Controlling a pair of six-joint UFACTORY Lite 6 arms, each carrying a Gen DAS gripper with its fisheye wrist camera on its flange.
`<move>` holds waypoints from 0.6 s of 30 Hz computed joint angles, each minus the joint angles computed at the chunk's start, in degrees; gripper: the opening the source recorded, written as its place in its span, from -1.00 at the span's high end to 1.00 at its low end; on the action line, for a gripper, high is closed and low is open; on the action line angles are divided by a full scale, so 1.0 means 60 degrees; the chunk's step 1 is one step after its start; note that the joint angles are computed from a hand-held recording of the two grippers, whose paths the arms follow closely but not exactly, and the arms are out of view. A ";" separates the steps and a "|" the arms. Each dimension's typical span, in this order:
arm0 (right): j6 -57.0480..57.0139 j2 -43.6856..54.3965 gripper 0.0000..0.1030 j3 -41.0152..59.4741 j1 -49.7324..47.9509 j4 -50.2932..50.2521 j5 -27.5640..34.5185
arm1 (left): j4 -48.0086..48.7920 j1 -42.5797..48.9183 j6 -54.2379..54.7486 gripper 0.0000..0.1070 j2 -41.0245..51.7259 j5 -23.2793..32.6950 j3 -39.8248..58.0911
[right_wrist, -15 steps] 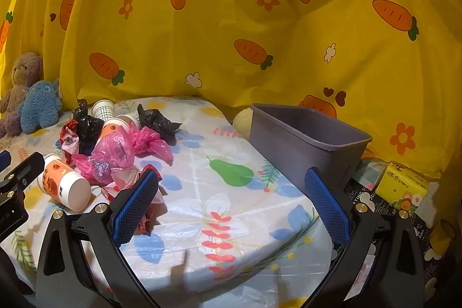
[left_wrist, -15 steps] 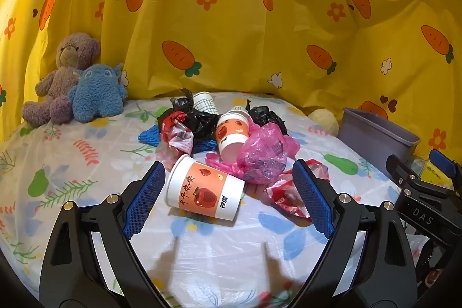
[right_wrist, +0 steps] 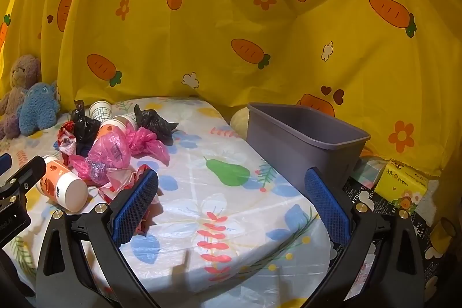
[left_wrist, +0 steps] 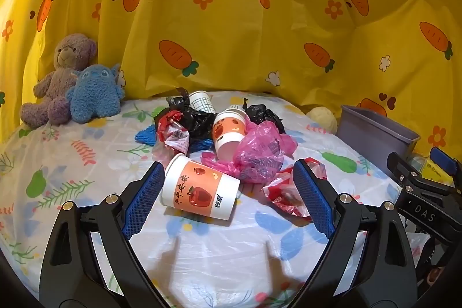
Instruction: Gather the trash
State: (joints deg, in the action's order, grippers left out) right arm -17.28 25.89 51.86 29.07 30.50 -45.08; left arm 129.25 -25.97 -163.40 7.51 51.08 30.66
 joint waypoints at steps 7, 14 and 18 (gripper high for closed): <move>-0.0016 0.0025 -0.91 0.0052 0.0028 0.0040 0.0042 | 0.0037 -0.0021 -0.0053 -0.66 0.0063 -0.0010 0.0013; -0.0029 0.0021 -0.91 0.0040 0.0051 0.0077 0.0013 | 0.0120 -0.0062 -0.0215 -0.66 0.0189 0.0066 0.0036; -0.0039 -0.0014 -0.91 -0.0002 0.0086 0.0113 -0.0017 | 0.0089 -0.0099 -0.0227 -0.66 0.0197 0.0095 0.0031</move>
State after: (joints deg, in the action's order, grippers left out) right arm -17.51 25.81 51.85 29.58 31.17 -45.18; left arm 129.79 -26.57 -164.76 8.70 51.65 30.85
